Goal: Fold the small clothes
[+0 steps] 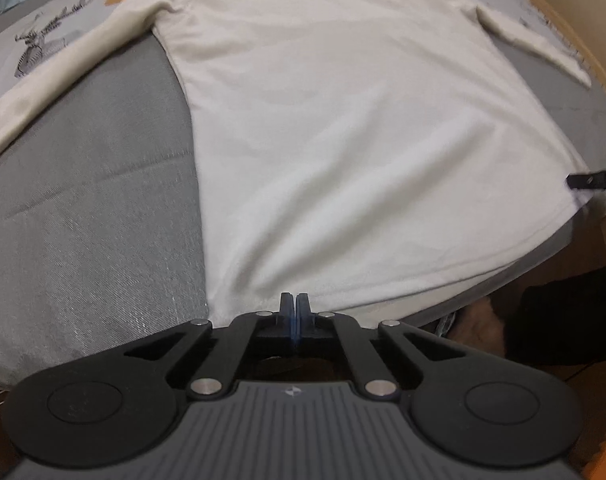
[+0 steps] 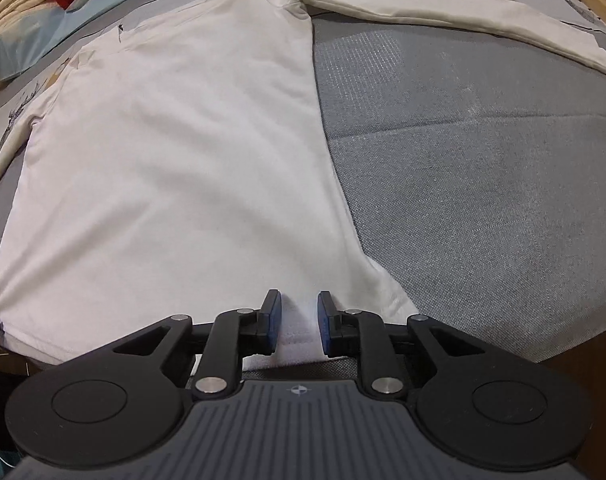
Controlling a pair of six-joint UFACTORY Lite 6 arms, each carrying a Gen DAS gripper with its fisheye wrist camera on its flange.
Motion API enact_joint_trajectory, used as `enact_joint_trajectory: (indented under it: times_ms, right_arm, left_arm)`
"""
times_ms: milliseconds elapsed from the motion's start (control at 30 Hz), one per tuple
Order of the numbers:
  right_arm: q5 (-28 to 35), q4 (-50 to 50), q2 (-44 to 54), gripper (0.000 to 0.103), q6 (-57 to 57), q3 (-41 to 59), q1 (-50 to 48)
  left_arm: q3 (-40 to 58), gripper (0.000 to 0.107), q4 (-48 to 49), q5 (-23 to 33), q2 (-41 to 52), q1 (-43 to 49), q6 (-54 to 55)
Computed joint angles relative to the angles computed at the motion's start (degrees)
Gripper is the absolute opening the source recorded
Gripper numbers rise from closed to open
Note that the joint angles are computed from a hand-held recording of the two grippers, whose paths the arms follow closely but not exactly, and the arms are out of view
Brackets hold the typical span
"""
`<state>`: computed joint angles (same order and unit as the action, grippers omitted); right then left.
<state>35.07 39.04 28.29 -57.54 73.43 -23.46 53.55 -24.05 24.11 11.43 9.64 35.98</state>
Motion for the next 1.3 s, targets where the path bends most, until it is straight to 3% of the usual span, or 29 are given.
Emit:
enact_joint_trajectory:
  times_ms: [167,333,567,700,833,900,1000,1167,1300]
  right_arm:
    - [-0.08,-0.53,0.90,0.017,2.06,1.57,-0.52]
    - [-0.35,-0.10,1.31,0.017,5.52,3.14,-2.33]
    - [-1.41,-3.08,2.07,0.013,8.76,3.63,-2.11]
    - [-2.03,-4.22,2.08,0.010,10.12,3.50,-1.63]
    - [-2.74,-5.23,2.12,0.007,11.48,3.71,-1.24]
    - [-2.30,-2.03,1.34,0.008,8.71,3.14,-1.71]
    - [-1.80,2.23,0.66,0.019,3.51,2.41,-2.12]
    - [-2.96,-2.73,1.46,0.021,7.94,2.93,-0.46]
    - [-4.17,4.50,-1.34,0.021,3.62,1.62,-0.69]
  left_arm:
    - [-0.97,0.000,-5.58,3.90,-4.82,2.67,4.50]
    - [0.59,0.003,2.77,2.70,-2.29,2.01,-5.61]
    - [2.14,0.004,5.26,1.58,-0.53,3.05,-10.75]
    - [1.44,0.023,-0.82,-0.52,-2.02,5.21,-7.33]
    - [5.61,0.023,6.21,4.05,4.07,4.09,-13.87]
    - [4.16,0.021,10.31,1.34,2.55,2.08,-16.82]
    - [2.87,0.021,5.85,-1.68,-0.01,2.56,-14.51]
    - [6.29,0.022,15.56,0.81,5.27,0.23,-23.95]
    - [4.75,0.024,5.96,-4.44,0.51,3.13,-16.54]
